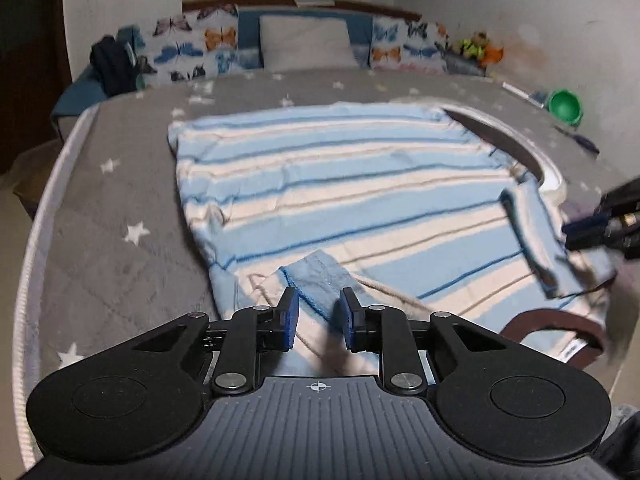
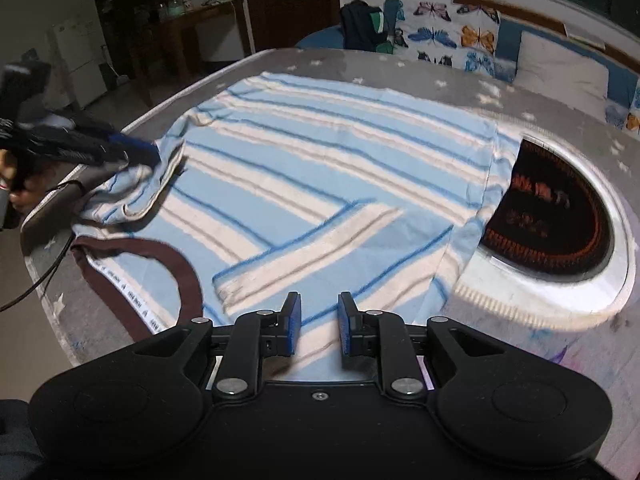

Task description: Fold clothes

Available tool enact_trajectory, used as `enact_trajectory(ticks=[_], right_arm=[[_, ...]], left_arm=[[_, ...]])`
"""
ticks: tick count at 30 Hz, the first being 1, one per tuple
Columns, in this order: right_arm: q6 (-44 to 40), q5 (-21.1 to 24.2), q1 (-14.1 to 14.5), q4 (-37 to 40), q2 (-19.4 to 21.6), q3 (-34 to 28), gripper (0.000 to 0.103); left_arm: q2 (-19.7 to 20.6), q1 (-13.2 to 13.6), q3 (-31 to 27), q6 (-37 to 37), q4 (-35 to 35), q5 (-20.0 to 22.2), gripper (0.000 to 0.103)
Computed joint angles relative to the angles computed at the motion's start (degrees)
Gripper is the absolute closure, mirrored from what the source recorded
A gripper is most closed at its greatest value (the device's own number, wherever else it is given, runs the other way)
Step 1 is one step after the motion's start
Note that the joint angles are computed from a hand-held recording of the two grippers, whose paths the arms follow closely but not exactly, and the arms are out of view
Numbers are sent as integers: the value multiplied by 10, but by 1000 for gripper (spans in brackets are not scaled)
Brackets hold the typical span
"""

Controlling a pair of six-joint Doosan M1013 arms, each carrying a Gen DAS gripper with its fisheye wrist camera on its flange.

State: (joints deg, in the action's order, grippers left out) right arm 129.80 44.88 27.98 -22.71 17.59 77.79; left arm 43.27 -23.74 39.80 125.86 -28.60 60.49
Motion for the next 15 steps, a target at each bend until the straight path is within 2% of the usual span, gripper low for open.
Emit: enact_trajectory(ticks=[6,9,11,15], right_arm=[[-3,12,-17,-21,20,-17,82],[-16,15,-23,-4,18,-17,81],[-45,18,-20,3,8,-12,79],[-194,33,-8,96,-23,6,66]], left_arm=[[-5,-7,8,24,23,-15,77],[-27,-5,37,86,7,-26,75],[-42,0,54,141,-23,-13,69],[-68,6,91,224,-46,20,69]])
